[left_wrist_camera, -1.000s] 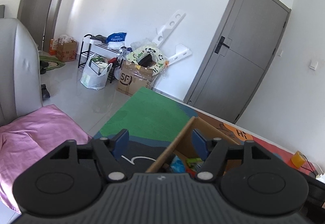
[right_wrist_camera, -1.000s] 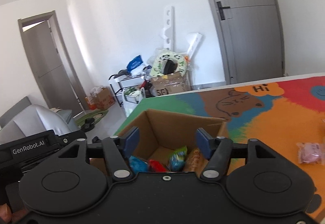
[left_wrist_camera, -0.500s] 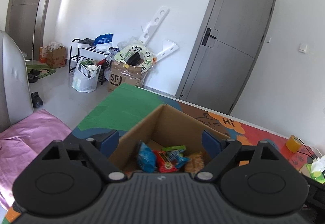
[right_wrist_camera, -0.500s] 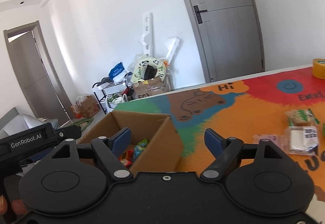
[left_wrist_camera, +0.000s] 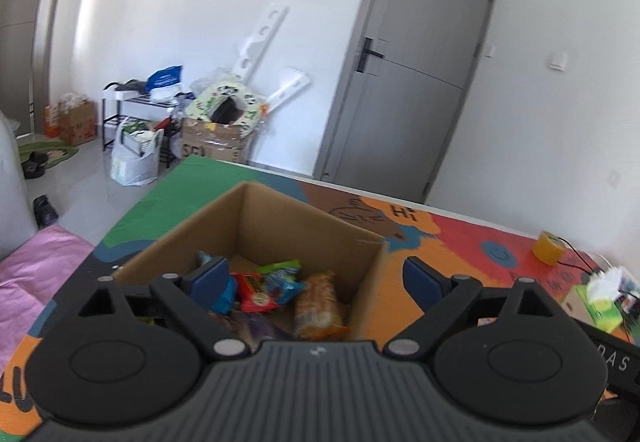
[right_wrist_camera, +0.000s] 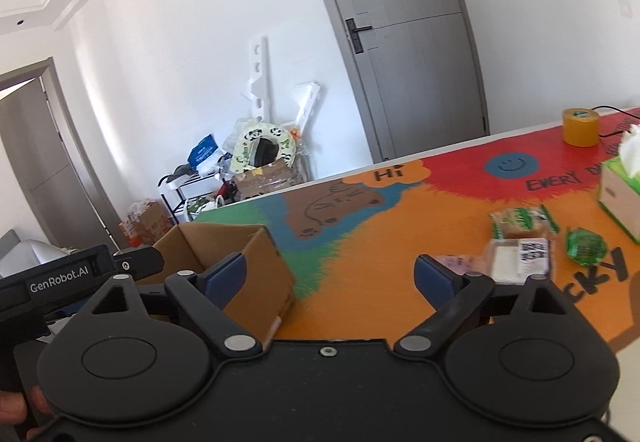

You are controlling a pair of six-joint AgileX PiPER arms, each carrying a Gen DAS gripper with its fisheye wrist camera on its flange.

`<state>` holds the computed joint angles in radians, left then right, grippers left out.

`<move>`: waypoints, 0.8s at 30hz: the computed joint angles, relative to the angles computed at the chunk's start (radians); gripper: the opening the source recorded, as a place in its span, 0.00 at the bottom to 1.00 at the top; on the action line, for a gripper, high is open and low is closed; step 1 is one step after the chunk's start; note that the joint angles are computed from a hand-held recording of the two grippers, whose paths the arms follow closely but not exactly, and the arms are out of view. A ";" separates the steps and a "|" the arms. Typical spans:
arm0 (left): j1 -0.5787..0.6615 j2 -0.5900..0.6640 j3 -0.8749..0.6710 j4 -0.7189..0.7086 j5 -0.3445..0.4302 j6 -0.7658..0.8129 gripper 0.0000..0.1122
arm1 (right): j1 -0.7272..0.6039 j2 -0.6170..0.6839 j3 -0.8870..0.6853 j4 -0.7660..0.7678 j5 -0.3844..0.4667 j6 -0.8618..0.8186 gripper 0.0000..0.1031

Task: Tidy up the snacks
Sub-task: 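Move both tools back to the pile, left tool toward the pink packet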

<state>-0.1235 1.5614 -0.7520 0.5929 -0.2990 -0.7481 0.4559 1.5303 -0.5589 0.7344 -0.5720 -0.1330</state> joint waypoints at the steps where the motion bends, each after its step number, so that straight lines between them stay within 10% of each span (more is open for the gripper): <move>1: -0.008 -0.004 0.005 0.002 -0.004 0.002 0.83 | -0.004 -0.009 0.013 -0.005 -0.005 0.006 0.92; 24: -0.265 0.009 0.041 -0.425 -0.015 0.390 0.86 | -0.297 -0.168 0.296 -0.367 -0.065 0.330 1.00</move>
